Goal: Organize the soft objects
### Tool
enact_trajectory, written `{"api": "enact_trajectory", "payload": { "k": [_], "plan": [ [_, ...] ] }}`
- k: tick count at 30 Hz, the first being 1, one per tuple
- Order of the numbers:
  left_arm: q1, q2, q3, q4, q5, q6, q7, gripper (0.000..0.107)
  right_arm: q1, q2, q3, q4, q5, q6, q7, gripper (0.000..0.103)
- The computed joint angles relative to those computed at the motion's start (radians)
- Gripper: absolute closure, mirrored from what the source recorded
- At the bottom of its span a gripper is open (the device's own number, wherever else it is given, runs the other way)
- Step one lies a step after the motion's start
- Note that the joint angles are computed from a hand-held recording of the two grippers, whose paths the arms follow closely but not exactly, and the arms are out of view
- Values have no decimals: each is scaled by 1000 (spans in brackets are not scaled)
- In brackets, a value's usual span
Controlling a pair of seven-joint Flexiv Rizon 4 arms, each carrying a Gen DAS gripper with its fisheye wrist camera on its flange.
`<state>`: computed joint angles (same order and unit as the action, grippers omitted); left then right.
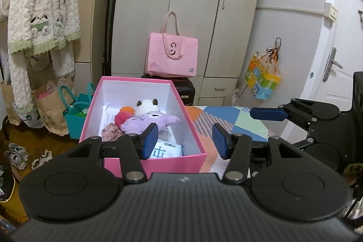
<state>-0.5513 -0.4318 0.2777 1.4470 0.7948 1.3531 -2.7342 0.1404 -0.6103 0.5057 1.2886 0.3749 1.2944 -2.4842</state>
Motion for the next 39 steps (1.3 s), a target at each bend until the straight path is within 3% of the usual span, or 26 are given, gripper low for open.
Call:
{"api": "enact_trajectory", "payload": {
  "k": [13, 17, 23, 26, 30, 32, 36, 39],
  "plan": [
    [-15, -6, -20, 17, -15, 12, 22, 50, -30, 44, -31, 94, 21, 72, 113, 20],
    [7, -17, -44, 38, -71, 77, 57, 26, -68, 53, 4, 126, 27, 109, 123, 13],
    [-45, -47, 7, 31, -133, 95, 104, 7, -45, 68, -46, 177, -26, 168, 228, 10],
    [-71, -58, 29, 13, -152, 49, 115, 4, 1, 78, -114, 216, -89, 210, 311, 0],
    [-116, -65, 55, -38, -144, -132, 43, 4, -27, 71, -91, 230, -137, 190, 354, 0],
    [-126, -65, 55, -56, -119, -201, -14, 4, 29, 84, -171, 254, -177, 205, 454, 0],
    [-214, -82, 118, -116, 66, -328, -158, 4, 127, 109, -323, 297, -286, 185, 621, 0],
    [-234, -94, 113, -144, 130, -427, -196, 4, 73, 107, -264, 302, -277, 190, 656, 0]
  ]
}}
